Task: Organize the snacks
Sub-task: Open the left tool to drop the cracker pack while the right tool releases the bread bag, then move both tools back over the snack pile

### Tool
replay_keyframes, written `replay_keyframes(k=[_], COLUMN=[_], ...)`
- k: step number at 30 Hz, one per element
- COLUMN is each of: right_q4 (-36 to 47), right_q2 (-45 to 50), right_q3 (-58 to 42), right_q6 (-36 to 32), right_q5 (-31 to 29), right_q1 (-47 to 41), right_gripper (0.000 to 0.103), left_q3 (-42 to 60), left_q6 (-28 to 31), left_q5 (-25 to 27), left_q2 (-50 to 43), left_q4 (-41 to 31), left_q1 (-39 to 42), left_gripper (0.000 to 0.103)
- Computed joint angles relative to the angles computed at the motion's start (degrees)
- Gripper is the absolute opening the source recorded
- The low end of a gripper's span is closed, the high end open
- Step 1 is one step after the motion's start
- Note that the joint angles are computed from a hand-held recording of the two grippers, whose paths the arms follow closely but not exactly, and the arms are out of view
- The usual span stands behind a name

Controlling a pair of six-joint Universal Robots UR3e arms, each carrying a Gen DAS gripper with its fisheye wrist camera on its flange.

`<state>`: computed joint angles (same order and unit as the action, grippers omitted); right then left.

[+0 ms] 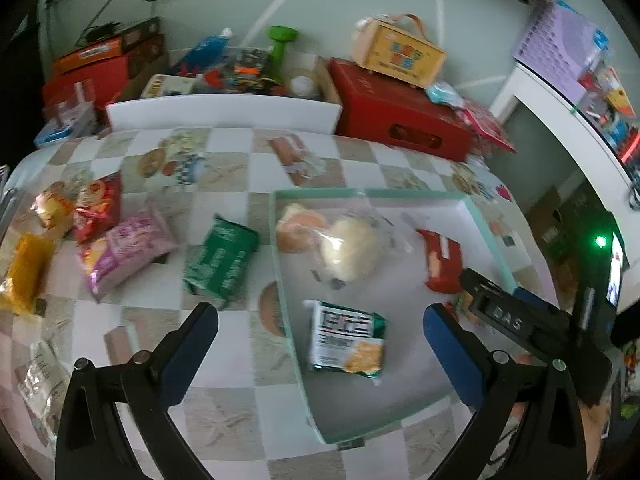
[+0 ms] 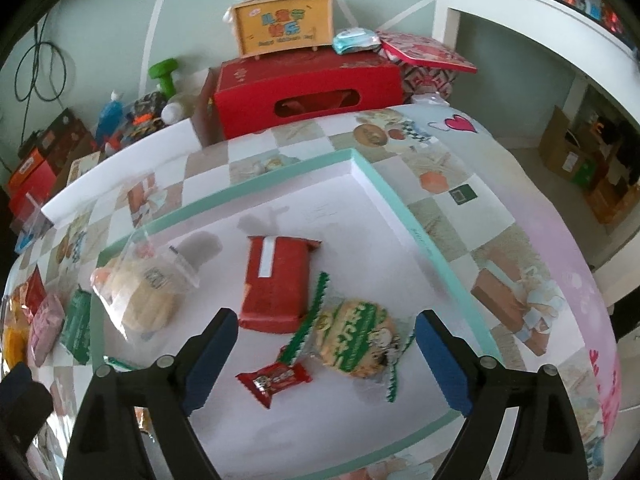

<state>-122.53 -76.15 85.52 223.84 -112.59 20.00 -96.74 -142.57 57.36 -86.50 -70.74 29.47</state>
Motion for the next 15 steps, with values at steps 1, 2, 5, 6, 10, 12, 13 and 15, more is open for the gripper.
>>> replay_keyframes(k=[1, 2, 5, 6, 10, 12, 13, 15], right_q4=[0.05, 0.20, 1.26, 1.43, 1.78, 1.92, 2.09, 2.15], right_q2=[0.41, 0.80, 2.32, 2.90, 4.97, 6.37, 7.31, 8.80], right_q3=[-0.64, -1.21, -3.42, -4.17, -7.30, -9.41, -10.87, -12.99], right_q6=[-0.17, -0.34, -0.79, -1.09, -1.66, -1.98, -2.19, -2.84], right_q5=[-0.10, -0.17, -0.24, -0.11, 0.40, 0.71, 0.90, 1.31], right_q1=[0.37, 0.65, 1.58, 1.91, 3.50, 4.51, 5.23, 6.25], right_gripper=[0.092, 0.092, 0.092, 0.092, 0.092, 0.092, 0.092, 0.092], left_q3=[0.00, -0.08, -0.16, 0.17, 1.93, 2.60, 2.79, 2.71], left_q6=[-0.61, -1.53, -3.48, -4.03, -6.28, -7.09, -7.45, -8.18], left_q5=[0.32, 1.03, 2.75, 3.16, 4.51, 5.23, 5.70, 7.22], left_q2=[-0.13, -0.27, -0.98, -1.48, -3.86, -4.83, -5.29, -5.83], left_q4=[0.73, 1.93, 5.11, 5.74, 7.16, 7.88, 8.54, 10.61], left_q1=[0.49, 0.90, 2.07, 2.77, 5.03, 6.20, 6.87, 7.69], left_gripper=[0.102, 0.102, 0.102, 0.102, 0.102, 0.102, 0.102, 0.102])
